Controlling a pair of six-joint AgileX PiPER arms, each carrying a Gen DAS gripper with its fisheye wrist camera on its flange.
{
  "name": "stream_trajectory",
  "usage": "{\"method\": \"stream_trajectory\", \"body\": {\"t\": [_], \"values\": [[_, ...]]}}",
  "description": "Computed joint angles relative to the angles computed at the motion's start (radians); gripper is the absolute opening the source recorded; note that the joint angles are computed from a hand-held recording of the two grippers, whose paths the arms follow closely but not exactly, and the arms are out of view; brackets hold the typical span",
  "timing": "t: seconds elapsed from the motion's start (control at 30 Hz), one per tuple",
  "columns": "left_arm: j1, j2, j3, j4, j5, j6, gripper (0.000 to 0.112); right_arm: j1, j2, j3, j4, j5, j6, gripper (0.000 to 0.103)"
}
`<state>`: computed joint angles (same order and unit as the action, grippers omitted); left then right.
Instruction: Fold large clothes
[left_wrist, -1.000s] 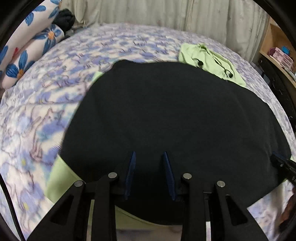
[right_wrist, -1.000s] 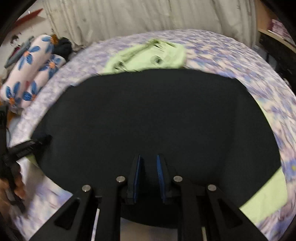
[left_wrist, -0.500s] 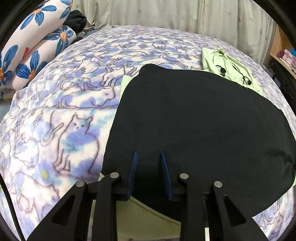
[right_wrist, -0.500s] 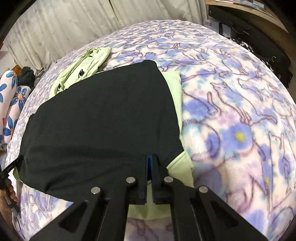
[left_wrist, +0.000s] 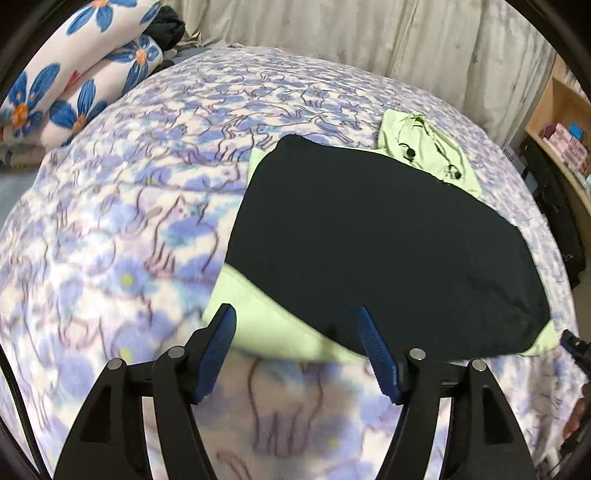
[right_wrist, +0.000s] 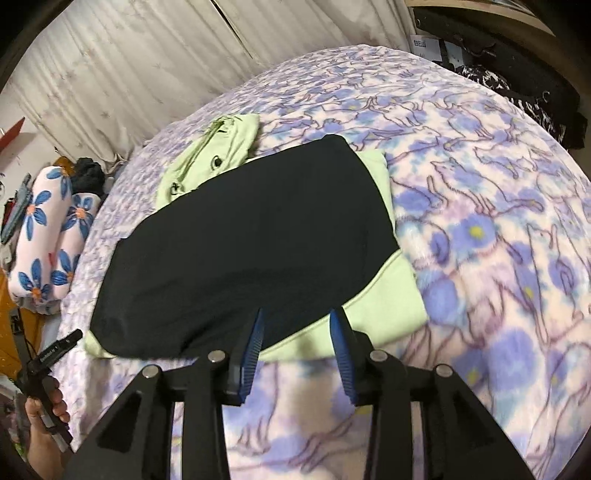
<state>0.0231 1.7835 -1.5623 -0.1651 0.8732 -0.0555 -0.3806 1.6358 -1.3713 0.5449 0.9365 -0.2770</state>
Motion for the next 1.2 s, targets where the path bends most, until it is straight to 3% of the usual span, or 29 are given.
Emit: {"method": "stream_trajectory", "body": {"t": [0.17,0.43,0.6,0.83,0.9,0.93,0.97,1.03,1.07,1.2], "values": [[0.026,-0.075,0.128,-0.101,-0.015,0.038,0.068,-0.026,-0.049,0.076,0.059,0.015,-0.015,0.046],[0.044,-0.044,0.242,-0.256,-0.063,0.034,0.068,-0.016,-0.001,0.174,0.093,-0.051,0.024,0.046],[0.025,-0.024,0.277,-0.293,-0.18,0.005,0.077,-0.013,0.041,0.205,0.183,-0.135,0.012,0.048],[-0.008,0.053,0.217,-0.266,-0.302,-0.049,0.077,0.02,0.118,0.155,0.269,-0.234,-0.003,0.048],[-0.007,0.068,0.203,-0.269,-0.332,-0.067,0.064,0.024,0.134,0.142,0.29,-0.248,-0.023,0.048],[-0.013,0.077,0.19,-0.227,-0.343,-0.117,0.038,0.032,0.136,0.138,0.28,-0.262,-0.018,0.047],[-0.015,0.086,0.177,-0.205,-0.345,-0.143,0.015,0.041,0.134,0.135,0.255,-0.276,-0.007,0.037],[-0.009,0.088,0.168,-0.22,-0.346,-0.147,0.008,0.053,0.123,0.137,0.212,-0.296,0.01,0.015],[-0.014,0.081,0.171,-0.203,-0.354,-0.168,0.006,0.046,0.119,0.141,0.231,-0.294,-0.007,0.011],[-0.063,0.021,0.197,-0.01,-0.383,-0.315,0.004,0.038,0.066,0.178,0.249,-0.309,-0.032,0.006]]}}
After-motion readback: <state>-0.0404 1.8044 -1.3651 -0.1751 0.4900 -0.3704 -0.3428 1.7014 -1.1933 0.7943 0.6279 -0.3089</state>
